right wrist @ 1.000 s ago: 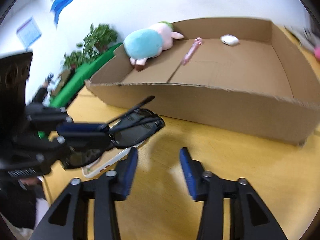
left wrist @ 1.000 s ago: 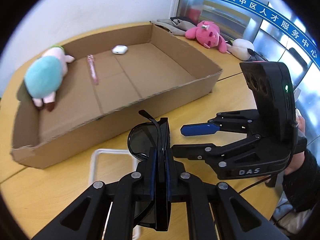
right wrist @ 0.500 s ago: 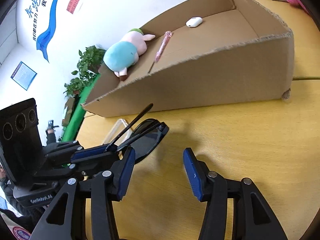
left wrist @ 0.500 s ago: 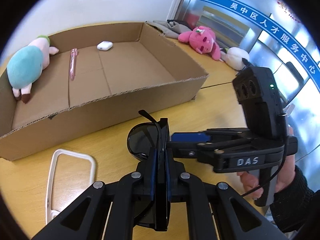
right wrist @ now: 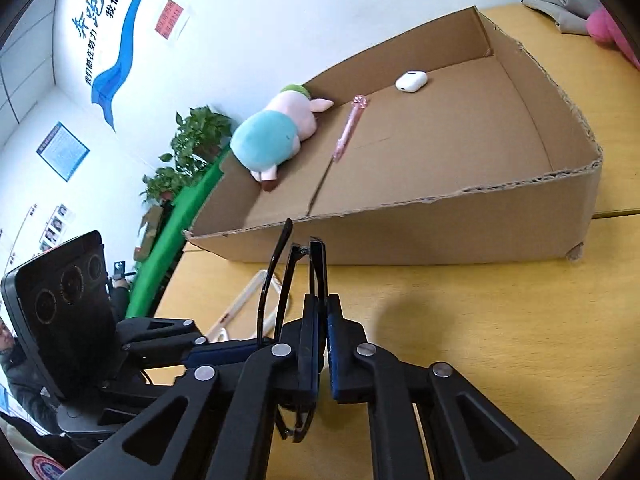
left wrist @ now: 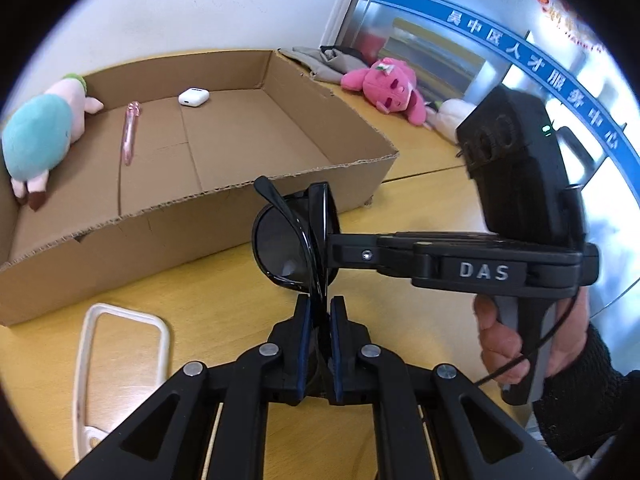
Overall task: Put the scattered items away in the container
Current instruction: 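Lift the sunglasses with the left gripper while the right gripper grasps them too, then carry the sunglasses into the box and open both grippers to release them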
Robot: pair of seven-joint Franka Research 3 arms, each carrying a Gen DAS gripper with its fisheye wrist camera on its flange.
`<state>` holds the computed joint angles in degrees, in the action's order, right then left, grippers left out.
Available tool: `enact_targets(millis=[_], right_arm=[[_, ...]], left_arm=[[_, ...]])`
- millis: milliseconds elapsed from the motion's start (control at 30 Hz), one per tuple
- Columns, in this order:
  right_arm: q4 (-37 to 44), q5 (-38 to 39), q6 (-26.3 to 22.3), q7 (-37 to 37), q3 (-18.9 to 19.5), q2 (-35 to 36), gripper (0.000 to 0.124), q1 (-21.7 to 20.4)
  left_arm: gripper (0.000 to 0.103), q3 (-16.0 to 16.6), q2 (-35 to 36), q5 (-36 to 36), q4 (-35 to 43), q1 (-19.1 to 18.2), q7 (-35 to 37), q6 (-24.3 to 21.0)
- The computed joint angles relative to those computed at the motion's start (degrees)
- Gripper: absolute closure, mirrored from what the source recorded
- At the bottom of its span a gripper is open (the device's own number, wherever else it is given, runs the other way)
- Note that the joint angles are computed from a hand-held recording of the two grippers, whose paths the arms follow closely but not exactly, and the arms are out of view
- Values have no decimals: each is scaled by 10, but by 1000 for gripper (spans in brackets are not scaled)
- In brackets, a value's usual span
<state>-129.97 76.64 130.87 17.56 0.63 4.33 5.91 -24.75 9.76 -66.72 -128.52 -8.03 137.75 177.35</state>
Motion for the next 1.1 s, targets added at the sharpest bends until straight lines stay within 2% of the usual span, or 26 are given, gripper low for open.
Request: enact_targets(millis=[67, 100, 300, 333, 367, 433, 533, 600, 633, 667, 1100], right_arm=[[2, -4, 0, 5, -1, 4, 119, -2], [4, -4, -4, 5, -2, 6, 119, -3], [11, -13, -37, -19, -5, 14, 119, -14], [14, -15, -45, -24, -5, 17, 119, -17], [16, -16, -54, -29, -6, 20, 119, -19], [23, -17, -75, -36, -8, 28, 119, -26], [30, -20, -106, -43, -9, 36, 119, -36], [32, -23, -115, -45, -9, 39, 119, -40], [32, -25, -114, -45, -8, 38, 119, -40], [33, -26, -117, -44, -8, 40, 119, -42], [42, -20, -135, -42, -6, 41, 119, -49]], left_arm=[[87, -11, 4, -65, 8, 16, 58, -17], [86, -5, 6, -74, 9, 12, 63, -24], [56, 31, 12, -154, 14, -1, 129, -83], [49, 39, 12, -168, 14, -1, 143, -101], [46, 47, 12, -175, 14, -1, 151, -124], [46, 61, 14, -177, 15, -4, 163, -166], [50, 70, 17, -154, 15, -14, 165, -192], [67, 72, 18, -167, 16, -10, 187, -227], [84, 74, 18, -174, 17, -8, 195, -248], [91, 76, 18, -177, 18, -8, 197, -258], [91, 78, 3, -170, 19, -33, 177, -209]])
